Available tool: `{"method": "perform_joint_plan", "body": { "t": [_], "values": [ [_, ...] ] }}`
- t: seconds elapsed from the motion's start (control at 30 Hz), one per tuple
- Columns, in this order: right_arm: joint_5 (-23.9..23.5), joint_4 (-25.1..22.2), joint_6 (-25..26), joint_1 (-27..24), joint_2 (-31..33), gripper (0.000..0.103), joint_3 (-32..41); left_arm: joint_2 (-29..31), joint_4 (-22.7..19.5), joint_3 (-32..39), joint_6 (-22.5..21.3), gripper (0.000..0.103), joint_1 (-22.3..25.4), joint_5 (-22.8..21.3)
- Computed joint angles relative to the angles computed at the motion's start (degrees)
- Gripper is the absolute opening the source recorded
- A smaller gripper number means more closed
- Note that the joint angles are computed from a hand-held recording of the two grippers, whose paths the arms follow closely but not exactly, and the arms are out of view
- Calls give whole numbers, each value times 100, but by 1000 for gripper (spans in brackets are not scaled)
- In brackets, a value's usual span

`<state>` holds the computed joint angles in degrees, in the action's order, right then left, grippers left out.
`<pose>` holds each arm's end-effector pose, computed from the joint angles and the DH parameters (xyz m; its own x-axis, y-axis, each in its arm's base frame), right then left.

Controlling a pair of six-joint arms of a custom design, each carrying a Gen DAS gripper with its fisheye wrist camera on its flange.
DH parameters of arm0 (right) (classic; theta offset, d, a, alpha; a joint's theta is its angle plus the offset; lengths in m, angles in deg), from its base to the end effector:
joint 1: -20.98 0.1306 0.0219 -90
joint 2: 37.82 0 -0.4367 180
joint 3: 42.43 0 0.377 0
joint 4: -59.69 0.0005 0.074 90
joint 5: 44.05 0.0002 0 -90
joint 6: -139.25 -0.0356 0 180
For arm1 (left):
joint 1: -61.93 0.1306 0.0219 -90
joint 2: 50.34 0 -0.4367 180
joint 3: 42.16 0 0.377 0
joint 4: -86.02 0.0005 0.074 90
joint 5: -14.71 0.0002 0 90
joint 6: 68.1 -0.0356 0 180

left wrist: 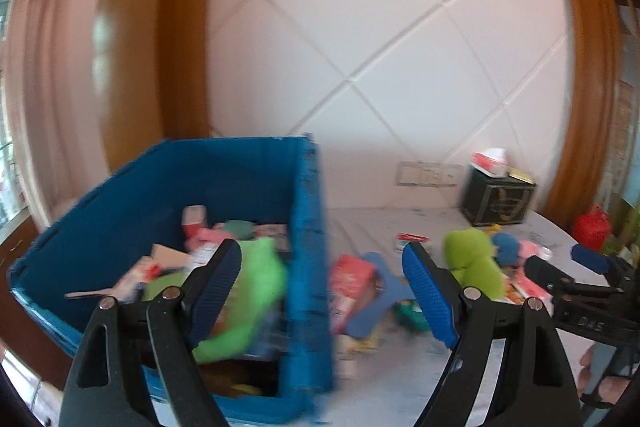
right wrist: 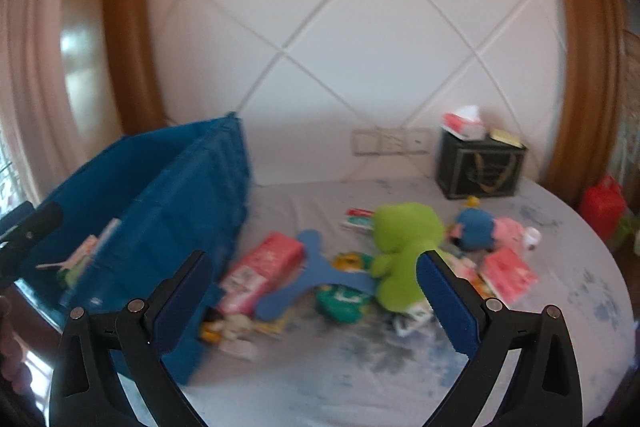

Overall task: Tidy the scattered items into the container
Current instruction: 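Return both tools from the crate toward the table items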

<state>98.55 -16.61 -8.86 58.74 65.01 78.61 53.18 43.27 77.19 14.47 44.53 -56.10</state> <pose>0.4346 0.3002 0.5929 -0.3885 0.3514 -0.8518 0.5487 0.8309 0.0925 0.5523 -0.1859 0.6091 -0.3557 0.2395 -0.9034 0.6132 0.7892 -0.0323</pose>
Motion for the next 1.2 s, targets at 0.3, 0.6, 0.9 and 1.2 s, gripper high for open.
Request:
{"method": "perform_joint_plan", "body": {
  "t": [0.3,0.6,0.9,1.2],
  "values": [
    [-651,296,-190,-661,-1630,103,-2459,183,-288,-393,379,83,-1183,-1111],
    [-1798,723,330,-2223,-3206,103,-4455,694,-785,-402,1042,83,-1822,-2316],
    [-2278,740,352,-2836,-3619,103,-4982,1150,-1046,-58,1077,83,-2224,-2438],
    [-2459,709,667,-3028,-3564,103,-5049,1522,-1285,250,1159,83,-2532,-2271]
  ]
}}
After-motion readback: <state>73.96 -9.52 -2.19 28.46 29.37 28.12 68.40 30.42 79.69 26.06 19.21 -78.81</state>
